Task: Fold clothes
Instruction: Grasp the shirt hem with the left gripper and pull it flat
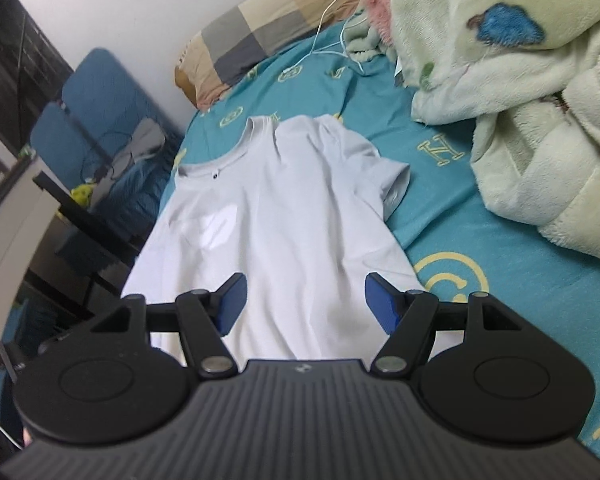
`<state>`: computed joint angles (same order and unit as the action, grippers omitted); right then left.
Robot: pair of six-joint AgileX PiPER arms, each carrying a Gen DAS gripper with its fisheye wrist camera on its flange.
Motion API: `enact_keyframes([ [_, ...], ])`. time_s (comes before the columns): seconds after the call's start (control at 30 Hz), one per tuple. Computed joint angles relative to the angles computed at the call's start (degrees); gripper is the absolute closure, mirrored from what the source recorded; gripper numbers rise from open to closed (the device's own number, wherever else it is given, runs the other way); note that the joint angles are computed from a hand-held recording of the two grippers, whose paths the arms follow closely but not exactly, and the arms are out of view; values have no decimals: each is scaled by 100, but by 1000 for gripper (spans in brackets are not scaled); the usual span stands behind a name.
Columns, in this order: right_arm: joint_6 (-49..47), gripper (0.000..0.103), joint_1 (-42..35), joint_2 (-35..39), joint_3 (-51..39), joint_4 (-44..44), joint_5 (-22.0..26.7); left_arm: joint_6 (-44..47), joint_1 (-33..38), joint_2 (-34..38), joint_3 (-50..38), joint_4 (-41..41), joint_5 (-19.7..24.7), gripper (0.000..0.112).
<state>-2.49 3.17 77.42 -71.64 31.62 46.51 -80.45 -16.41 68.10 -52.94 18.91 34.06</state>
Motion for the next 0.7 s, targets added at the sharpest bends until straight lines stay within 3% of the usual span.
enact_keyframes([
  [0.07,63,34,85,21,-4,-109,-34,34,43,74,-50,52,-51,107],
  [0.2,214,34,231,60,-15,-353,-90,77,163,155,-484,531,231,109],
  [0.3,295,34,290,54,-20,-425,-132,1064,747,283,-1212,196,370,109],
  [0.37,425,34,405,70,-48,-624,-210,1771,1117,600,-2014,272,702,109],
  [0.53,729,35,653,280,-206,-1087,-373,3024,1860,1929,-4300,847,1835,109],
  [0.7,1075,35,847,552,-411,-1605,-537,3672,2202,3372,-5912,1368,2823,109],
])
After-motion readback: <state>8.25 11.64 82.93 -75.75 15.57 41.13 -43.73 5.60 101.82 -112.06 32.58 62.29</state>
